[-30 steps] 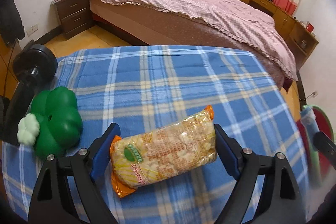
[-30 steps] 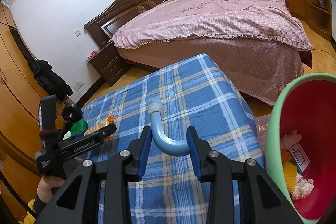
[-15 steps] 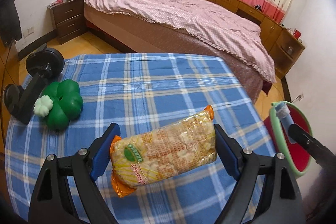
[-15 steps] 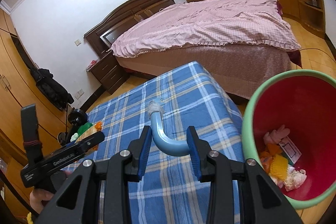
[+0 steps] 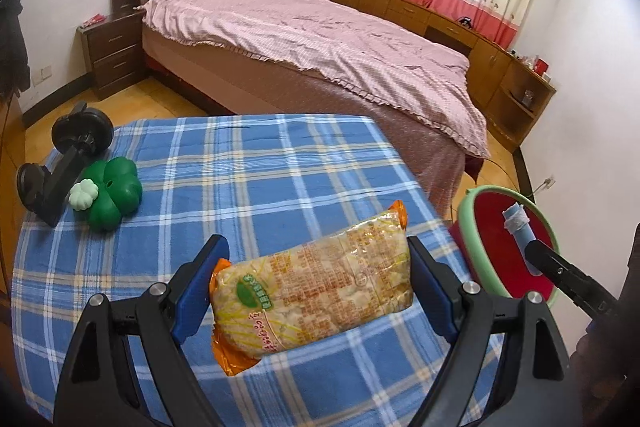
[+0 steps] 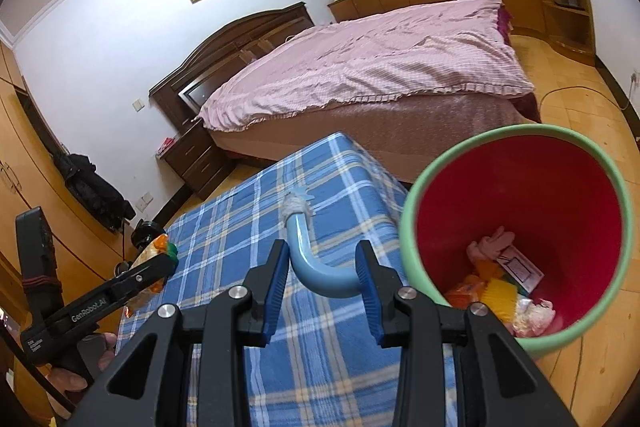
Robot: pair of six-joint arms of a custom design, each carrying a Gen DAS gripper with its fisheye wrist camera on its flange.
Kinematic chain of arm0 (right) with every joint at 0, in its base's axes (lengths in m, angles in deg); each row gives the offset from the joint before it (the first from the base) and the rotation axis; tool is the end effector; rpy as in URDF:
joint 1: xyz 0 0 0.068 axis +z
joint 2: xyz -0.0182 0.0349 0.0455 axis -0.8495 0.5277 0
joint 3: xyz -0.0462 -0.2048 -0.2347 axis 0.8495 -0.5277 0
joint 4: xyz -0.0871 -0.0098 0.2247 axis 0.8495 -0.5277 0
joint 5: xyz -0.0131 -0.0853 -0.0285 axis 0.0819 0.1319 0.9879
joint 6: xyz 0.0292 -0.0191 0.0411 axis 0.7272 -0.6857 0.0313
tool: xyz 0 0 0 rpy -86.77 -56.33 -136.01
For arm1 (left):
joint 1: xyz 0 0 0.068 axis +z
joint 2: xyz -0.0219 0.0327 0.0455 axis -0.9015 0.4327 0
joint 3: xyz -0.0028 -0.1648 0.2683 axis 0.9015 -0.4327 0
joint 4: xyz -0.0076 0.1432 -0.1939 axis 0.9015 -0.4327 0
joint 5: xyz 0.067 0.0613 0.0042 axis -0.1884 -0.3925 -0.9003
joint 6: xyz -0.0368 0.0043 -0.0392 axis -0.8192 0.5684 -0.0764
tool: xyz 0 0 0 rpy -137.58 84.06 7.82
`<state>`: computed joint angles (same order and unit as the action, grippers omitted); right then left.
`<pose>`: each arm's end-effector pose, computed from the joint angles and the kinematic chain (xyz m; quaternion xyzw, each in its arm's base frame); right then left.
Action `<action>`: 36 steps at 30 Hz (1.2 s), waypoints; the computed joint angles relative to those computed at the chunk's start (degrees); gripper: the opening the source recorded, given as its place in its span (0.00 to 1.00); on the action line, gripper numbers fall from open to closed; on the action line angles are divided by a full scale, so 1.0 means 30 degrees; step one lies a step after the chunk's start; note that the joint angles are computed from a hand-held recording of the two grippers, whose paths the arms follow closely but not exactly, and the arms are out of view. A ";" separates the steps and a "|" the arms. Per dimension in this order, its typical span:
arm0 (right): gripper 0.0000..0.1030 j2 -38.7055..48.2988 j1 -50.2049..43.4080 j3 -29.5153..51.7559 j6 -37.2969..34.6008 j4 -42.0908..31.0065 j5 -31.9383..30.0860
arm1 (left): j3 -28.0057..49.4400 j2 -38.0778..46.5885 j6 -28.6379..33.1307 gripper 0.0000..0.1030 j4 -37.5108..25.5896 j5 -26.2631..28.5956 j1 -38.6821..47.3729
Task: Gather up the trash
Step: 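Carry the snack bag and blue tube over the red bucket, then open the right tool over the bucket to drop the blue tube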
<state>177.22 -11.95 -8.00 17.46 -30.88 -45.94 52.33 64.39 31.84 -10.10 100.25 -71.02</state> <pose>0.2311 0.2134 0.0552 0.2114 0.8682 0.1380 0.4271 0.3478 -0.0530 0.0688 0.1355 0.9110 -0.1780 0.3466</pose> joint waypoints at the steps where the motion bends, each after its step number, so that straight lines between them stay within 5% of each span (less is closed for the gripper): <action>1: 0.36 -0.0079 0.0095 -0.0282 0.0188 0.0143 0.0153 | -0.0184 -0.0138 -0.0018 0.85 0.0100 -0.0031 -0.0114; 13: 0.36 -0.0398 0.0986 -0.3731 0.2459 0.2081 0.1751 | -0.1781 -0.1224 -0.0353 0.85 0.1033 -0.0241 -0.1788; 36: 0.36 0.3558 -0.0418 -0.7338 0.4353 0.7886 0.1298 | -0.0974 0.0184 -0.1113 0.85 0.1702 -0.1128 -0.5198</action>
<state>187.89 -13.20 -30.02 30.52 -7.22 -42.04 49.41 64.94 28.50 -5.00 96.87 -86.62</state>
